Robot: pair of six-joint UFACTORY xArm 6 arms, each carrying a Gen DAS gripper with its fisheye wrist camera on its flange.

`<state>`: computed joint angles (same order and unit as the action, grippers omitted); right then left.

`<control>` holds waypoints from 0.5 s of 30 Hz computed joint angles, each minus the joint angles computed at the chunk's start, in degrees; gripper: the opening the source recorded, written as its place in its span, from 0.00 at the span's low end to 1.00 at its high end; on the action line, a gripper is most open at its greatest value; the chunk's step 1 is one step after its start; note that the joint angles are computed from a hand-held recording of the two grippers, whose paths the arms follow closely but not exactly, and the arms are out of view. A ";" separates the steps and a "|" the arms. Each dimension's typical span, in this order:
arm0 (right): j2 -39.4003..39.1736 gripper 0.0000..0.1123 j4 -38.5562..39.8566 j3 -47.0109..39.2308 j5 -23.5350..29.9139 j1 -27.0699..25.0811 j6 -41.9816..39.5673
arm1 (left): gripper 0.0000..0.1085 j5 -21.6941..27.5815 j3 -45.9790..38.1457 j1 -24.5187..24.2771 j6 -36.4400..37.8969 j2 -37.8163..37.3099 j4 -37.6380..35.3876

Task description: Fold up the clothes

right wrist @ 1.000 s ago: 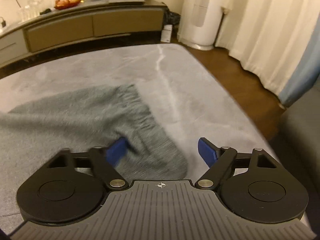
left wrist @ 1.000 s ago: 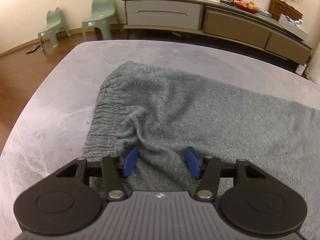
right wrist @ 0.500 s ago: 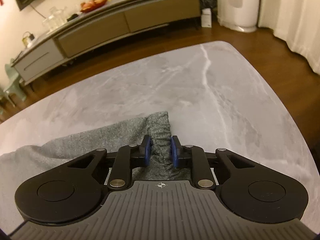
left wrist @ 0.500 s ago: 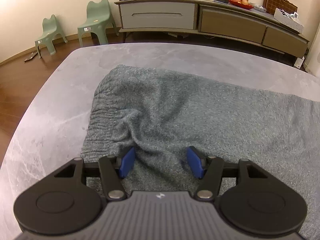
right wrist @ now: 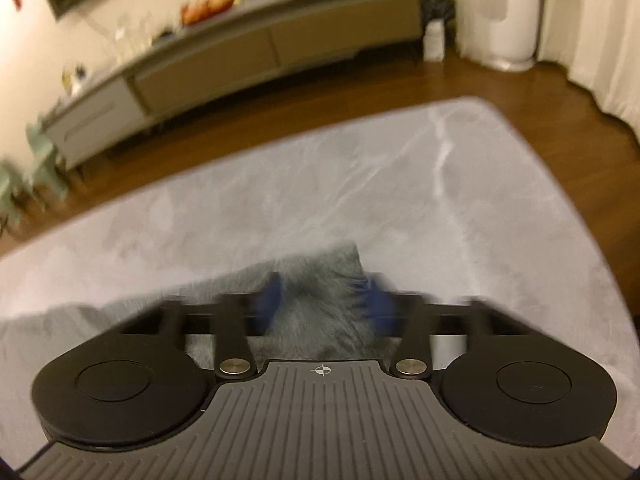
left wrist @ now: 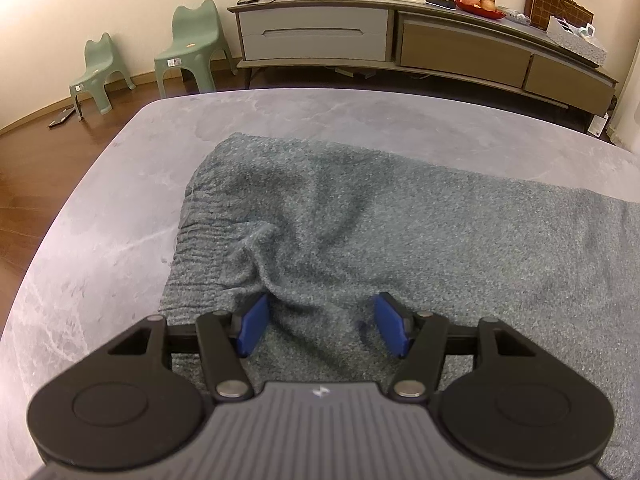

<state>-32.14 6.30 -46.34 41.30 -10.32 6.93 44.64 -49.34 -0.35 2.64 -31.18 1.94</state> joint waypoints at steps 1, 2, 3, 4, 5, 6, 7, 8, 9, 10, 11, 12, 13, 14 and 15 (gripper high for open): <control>0.35 0.06 -2.60 -0.09 -0.63 0.72 1.46 | 0.54 -0.47 -0.01 0.21 -1.40 0.18 0.73; -0.62 0.05 -7.51 0.93 -3.66 0.76 5.32 | 0.49 -1.00 -0.03 0.44 -3.14 0.40 1.69; -1.11 0.05 -12.56 1.57 -5.68 0.76 9.70 | 0.40 -1.50 -0.06 0.67 -4.91 0.63 2.66; -0.60 0.05 -15.23 1.50 -5.46 0.68 12.31 | 0.32 -2.06 -0.08 1.08 -6.16 0.90 2.34; -0.08 0.05 -17.78 1.40 -5.15 0.61 14.92 | 0.32 -2.63 -0.10 1.53 -7.30 1.18 1.73; 0.47 0.06 -20.33 1.26 -4.75 0.57 17.52 | 0.32 -2.70 -0.18 1.17 -8.02 1.28 2.82; 1.04 0.09 -22.83 1.08 -4.26 0.54 20.08 | 0.32 -2.64 -0.28 0.65 -8.65 1.34 4.25; 1.01 0.12 -25.47 1.23 -3.83 0.77 22.93 | 0.32 -2.56 -0.39 0.12 -9.30 1.42 5.71; -0.74 0.28 -28.66 2.31 -3.61 1.70 26.73 | 0.33 -2.43 -0.54 -0.30 -9.50 1.49 6.68; -3.05 0.39 -32.04 3.54 -3.09 2.88 31.06 | 0.38 -1.64 -1.20 -0.01 -8.09 1.30 5.25; -7.32 0.41 -34.45 5.49 -2.28 4.63 35.41 | 0.39 -0.58 -2.06 0.62 -5.79 1.08 2.70; -12.40 0.42 -34.46 7.92 -1.98 6.70 37.40 | 0.39 0.56 -2.98 1.28 -3.61 0.91 0.25; -17.26 0.47 -33.88 9.89 -0.73 9.40 38.51 | 0.43 0.42 -3.42 2.45 -1.59 -0.34 -1.72; -21.56 0.50 -31.97 11.30 2.40 13.49 37.61 | 0.47 0.06 -3.90 3.77 0.47 -1.68 -3.74; -25.50 0.54 -30.85 12.26 5.81 18.17 37.74 | 0.54 -0.17 -4.33 5.77 3.23 -3.21 -7.18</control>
